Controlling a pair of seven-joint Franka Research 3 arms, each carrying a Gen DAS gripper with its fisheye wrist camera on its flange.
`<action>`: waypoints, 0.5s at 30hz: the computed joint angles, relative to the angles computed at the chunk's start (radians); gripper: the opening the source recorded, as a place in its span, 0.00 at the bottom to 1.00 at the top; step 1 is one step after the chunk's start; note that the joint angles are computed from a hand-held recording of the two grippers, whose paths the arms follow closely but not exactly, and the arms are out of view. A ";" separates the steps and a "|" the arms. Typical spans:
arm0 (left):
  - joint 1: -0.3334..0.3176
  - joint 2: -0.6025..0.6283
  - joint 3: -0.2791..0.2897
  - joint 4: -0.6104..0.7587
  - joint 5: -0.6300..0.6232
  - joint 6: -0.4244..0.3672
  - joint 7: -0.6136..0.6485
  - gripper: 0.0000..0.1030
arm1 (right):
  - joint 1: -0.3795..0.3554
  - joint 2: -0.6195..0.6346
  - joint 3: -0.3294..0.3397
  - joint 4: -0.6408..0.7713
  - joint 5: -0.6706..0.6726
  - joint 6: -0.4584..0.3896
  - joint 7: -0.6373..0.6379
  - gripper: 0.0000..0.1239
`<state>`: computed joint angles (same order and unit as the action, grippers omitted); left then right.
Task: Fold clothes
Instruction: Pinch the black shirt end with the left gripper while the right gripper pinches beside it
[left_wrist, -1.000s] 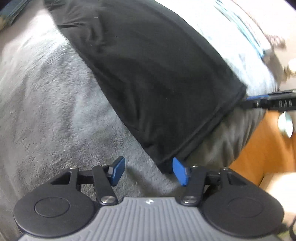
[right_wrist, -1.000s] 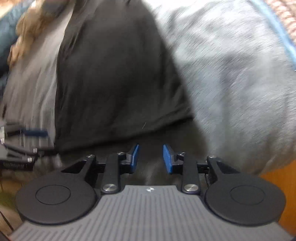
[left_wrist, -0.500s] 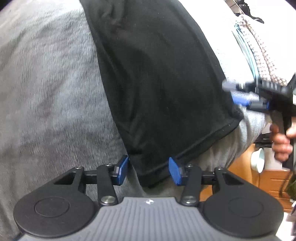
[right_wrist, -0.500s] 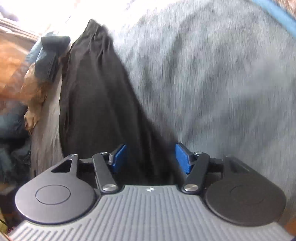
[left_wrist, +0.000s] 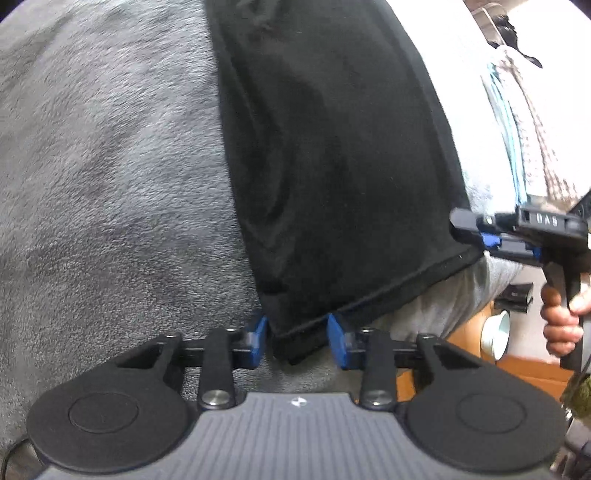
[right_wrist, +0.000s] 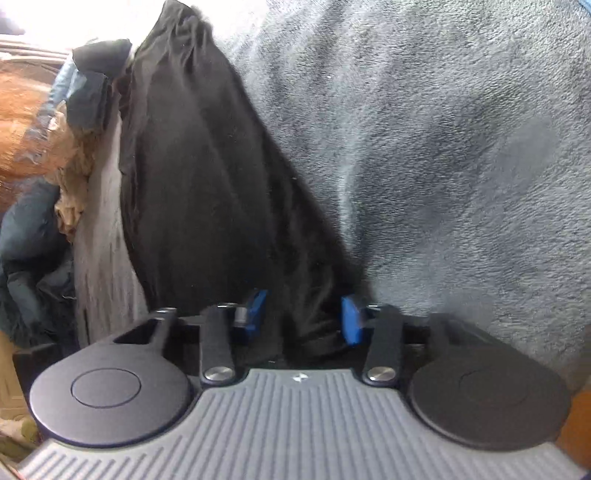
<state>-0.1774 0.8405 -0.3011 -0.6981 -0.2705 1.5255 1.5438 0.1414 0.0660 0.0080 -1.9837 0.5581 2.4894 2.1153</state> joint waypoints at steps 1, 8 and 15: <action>-0.004 0.011 0.002 0.023 0.005 -0.011 -0.007 0.21 | -0.002 0.001 -0.001 0.001 0.011 -0.003 -0.005 0.20; 0.008 -0.010 -0.004 0.034 0.001 0.011 0.036 0.04 | -0.016 0.024 0.003 0.044 0.106 -0.023 -0.091 0.08; 0.020 0.030 -0.014 0.155 0.002 0.067 0.001 0.04 | -0.020 0.030 0.011 0.056 0.223 0.063 -0.169 0.07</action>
